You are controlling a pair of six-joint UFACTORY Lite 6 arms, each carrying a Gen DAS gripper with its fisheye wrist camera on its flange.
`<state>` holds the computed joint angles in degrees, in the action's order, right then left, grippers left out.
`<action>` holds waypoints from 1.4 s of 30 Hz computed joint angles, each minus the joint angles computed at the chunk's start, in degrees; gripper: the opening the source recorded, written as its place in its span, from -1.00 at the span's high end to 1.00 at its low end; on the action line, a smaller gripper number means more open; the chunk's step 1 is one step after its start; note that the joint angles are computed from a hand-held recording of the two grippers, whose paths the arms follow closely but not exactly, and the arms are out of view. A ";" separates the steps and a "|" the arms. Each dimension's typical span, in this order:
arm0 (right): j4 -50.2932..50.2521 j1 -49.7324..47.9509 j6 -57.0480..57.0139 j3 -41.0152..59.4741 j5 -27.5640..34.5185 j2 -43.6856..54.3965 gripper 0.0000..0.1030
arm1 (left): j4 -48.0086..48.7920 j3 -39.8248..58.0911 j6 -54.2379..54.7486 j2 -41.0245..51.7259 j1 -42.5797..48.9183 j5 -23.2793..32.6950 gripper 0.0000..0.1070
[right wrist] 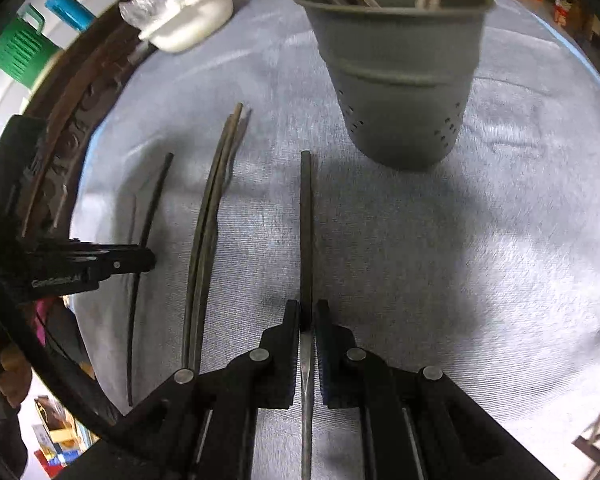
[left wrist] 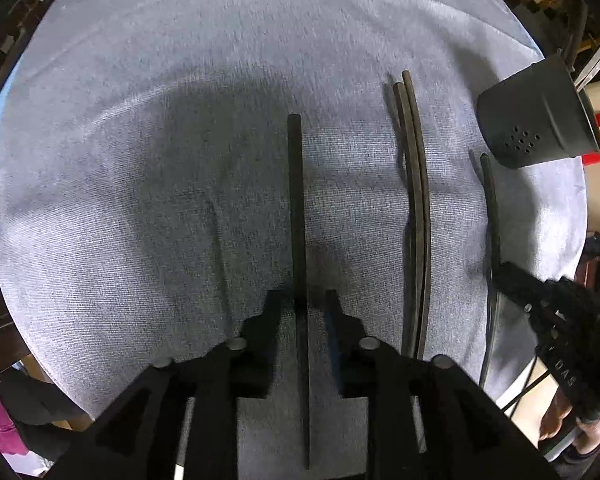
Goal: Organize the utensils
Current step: 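Lift both held chopsticks and carry them over the grey cup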
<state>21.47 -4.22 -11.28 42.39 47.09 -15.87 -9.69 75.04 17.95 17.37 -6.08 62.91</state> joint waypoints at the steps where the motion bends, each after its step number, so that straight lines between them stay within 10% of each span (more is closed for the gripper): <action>1: -1.65 0.49 1.37 1.59 0.62 0.86 0.80 | 0.27 0.68 -0.18 0.44 -0.10 0.40 0.49; 13: -11.66 9.47 12.89 11.66 1.07 13.38 0.79 | 1.02 13.00 -0.70 8.37 -2.60 4.71 0.44; 19: -16.04 12.76 16.43 13.47 0.75 14.85 0.87 | -0.57 10.78 1.22 6.66 -2.34 2.29 0.89; 29: -7.64 6.21 11.30 3.05 -0.01 -7.84 0.87 | -15.27 5.45 11.17 -4.17 11.83 -1.61 0.89; 42: -12.27 -4.13 17.89 -7.47 -15.54 -37.39 0.87 | -51.92 -28.05 41.79 -36.23 17.94 -29.88 0.89</action>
<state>9.20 -8.34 6.61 34.92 31.55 -53.26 -61.61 46.99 59.74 -18.86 11.86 33.03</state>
